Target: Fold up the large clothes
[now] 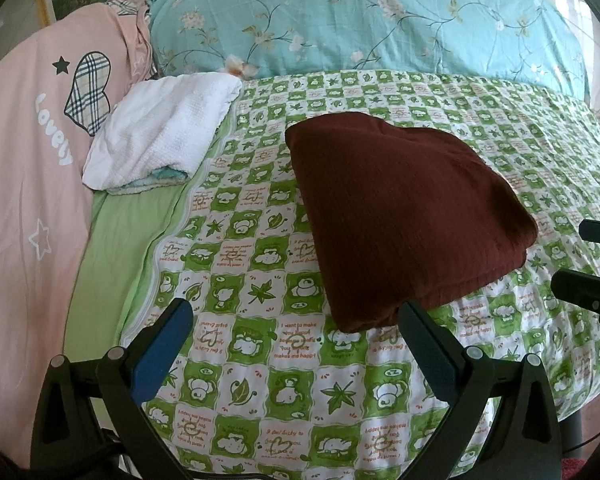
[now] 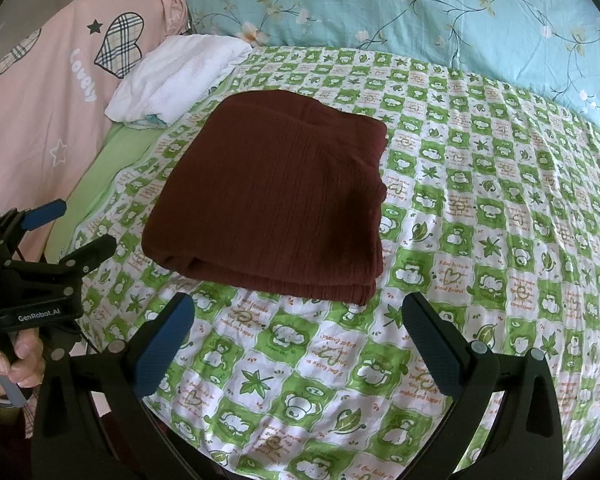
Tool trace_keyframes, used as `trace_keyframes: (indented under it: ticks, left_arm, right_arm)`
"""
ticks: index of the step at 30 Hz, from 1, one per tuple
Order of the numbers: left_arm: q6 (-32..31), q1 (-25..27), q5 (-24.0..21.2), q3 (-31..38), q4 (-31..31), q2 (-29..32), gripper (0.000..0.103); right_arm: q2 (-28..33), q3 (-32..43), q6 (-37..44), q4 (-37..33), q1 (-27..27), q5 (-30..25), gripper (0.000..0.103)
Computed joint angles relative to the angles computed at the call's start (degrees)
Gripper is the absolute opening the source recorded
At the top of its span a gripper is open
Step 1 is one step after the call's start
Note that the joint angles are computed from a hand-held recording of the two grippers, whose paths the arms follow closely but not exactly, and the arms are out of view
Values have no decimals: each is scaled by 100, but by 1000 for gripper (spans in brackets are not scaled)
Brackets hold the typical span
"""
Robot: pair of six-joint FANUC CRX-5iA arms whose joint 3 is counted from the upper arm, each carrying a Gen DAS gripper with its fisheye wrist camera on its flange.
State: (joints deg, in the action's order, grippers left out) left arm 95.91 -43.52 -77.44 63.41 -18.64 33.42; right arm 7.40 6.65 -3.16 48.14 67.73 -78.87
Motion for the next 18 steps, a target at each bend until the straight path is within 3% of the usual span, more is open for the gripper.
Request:
trace_keyframes:
  ticks: [18]
  left_arm:
    - [-40,-1,30,47,-77,51,103]
  right_arm:
    - [-24,-10,87,18,-60,44,103]
